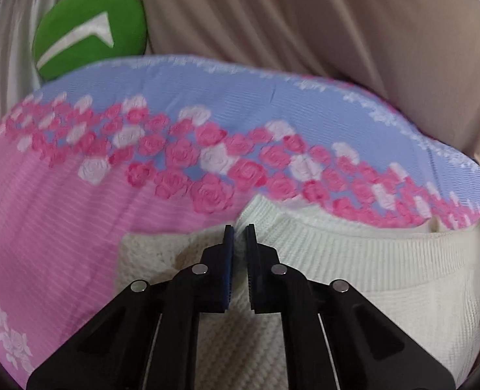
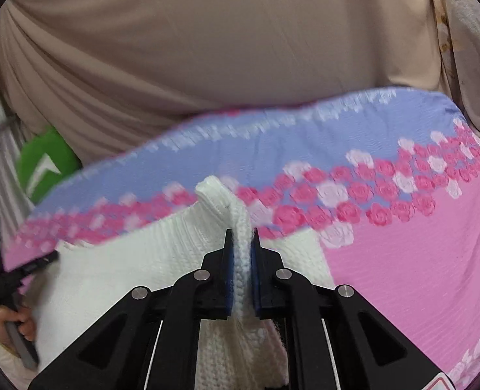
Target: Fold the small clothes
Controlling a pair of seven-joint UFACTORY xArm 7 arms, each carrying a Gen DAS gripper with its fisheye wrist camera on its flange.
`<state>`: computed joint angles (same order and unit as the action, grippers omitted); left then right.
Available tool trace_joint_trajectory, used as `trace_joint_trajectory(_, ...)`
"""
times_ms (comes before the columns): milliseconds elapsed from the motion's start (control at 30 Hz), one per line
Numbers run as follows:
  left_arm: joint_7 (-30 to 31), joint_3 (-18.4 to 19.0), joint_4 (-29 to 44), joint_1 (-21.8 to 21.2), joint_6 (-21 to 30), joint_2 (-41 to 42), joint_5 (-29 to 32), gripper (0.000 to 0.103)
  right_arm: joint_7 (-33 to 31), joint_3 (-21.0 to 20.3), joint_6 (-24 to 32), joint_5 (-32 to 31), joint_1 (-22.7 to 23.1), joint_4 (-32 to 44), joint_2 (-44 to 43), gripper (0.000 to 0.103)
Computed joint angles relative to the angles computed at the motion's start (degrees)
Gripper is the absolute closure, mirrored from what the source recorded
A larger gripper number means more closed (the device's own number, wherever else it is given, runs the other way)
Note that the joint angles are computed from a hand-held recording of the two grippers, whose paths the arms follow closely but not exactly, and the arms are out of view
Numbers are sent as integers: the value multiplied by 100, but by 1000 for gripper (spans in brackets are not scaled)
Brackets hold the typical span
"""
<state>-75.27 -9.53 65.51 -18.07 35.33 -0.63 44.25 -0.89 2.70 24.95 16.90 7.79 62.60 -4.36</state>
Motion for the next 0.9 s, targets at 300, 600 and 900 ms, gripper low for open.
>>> trace_joint_trajectory(300, -319, -384, -1258, 214, -212, -1612, -25, 83, -148, -869, -1075, -204, 1306, -1194, -1478, 88)
trace_joint_trajectory(600, -353, -1094, -2254, 480, 527, -2870, -1051, 36, -1072, -1263, -773, 455, 3194, -2051, -2108, 87)
trace_joint_trajectory(900, -349, -1185, -2399, 726, -243, -2577, -1489, 61, -851, -1239, -1044, 257, 3359, -2376, -2182, 87)
